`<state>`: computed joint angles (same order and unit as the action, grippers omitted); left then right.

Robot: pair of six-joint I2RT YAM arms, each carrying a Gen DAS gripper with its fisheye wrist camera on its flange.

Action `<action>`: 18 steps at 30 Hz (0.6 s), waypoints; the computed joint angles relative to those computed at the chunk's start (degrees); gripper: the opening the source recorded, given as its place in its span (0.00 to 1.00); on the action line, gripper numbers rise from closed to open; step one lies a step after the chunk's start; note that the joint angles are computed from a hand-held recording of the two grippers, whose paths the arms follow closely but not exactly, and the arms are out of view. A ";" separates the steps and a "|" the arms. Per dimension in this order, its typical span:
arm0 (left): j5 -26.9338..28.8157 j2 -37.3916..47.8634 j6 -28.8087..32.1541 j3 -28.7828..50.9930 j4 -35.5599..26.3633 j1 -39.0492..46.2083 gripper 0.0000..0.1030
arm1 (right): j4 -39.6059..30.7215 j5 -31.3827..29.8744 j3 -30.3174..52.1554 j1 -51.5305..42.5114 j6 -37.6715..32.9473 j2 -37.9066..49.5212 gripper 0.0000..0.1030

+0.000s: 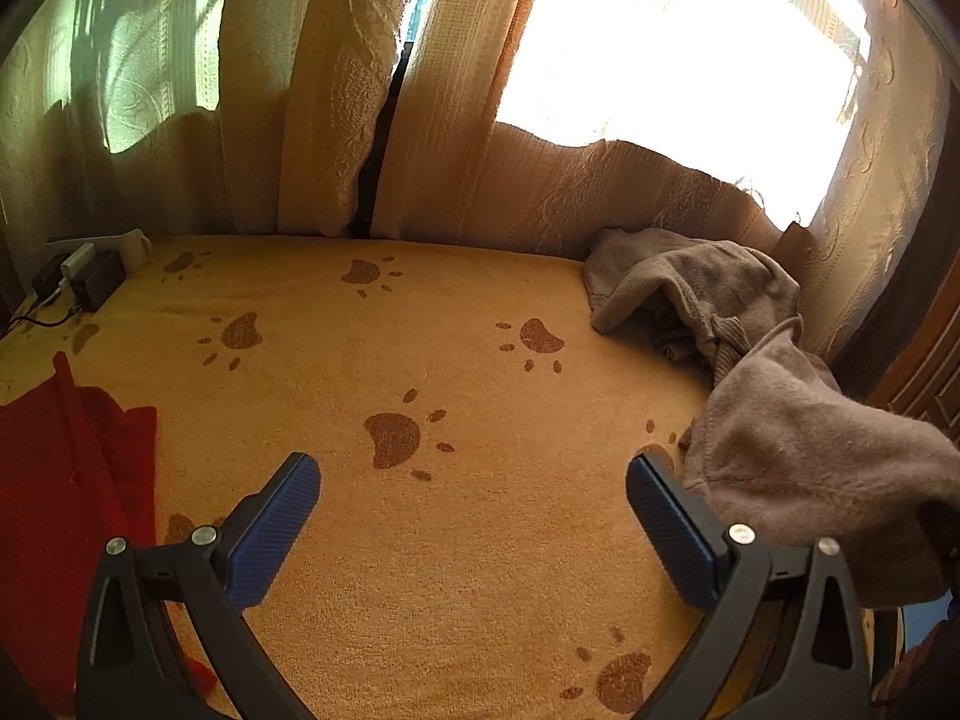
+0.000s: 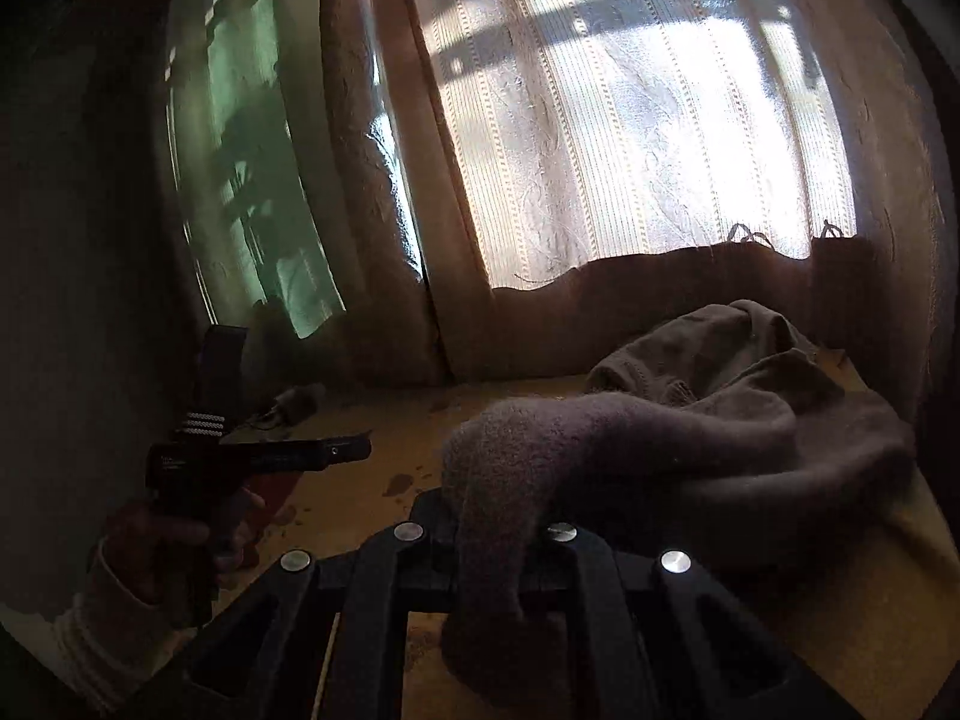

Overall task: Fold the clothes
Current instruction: 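Grasp the grey sweater with the right gripper and lift it, then drag the held sweater across the bed cover with the right gripper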

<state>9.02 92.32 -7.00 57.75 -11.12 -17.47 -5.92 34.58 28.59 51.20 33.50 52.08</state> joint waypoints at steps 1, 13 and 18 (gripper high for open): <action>0.53 0.00 0.55 -1.20 0.36 0.91 1.00 | 0.77 -0.31 -0.31 1.41 1.57 2.82 0.11; 25.51 10.44 1.19 -2.80 -0.72 10.92 1.00 | 1.77 1.76 -2.42 7.51 15.60 16.04 0.90; 45.18 15.57 -3.92 -2.15 2.14 17.21 1.00 | 0.39 6.82 0.33 11.15 15.09 17.07 0.90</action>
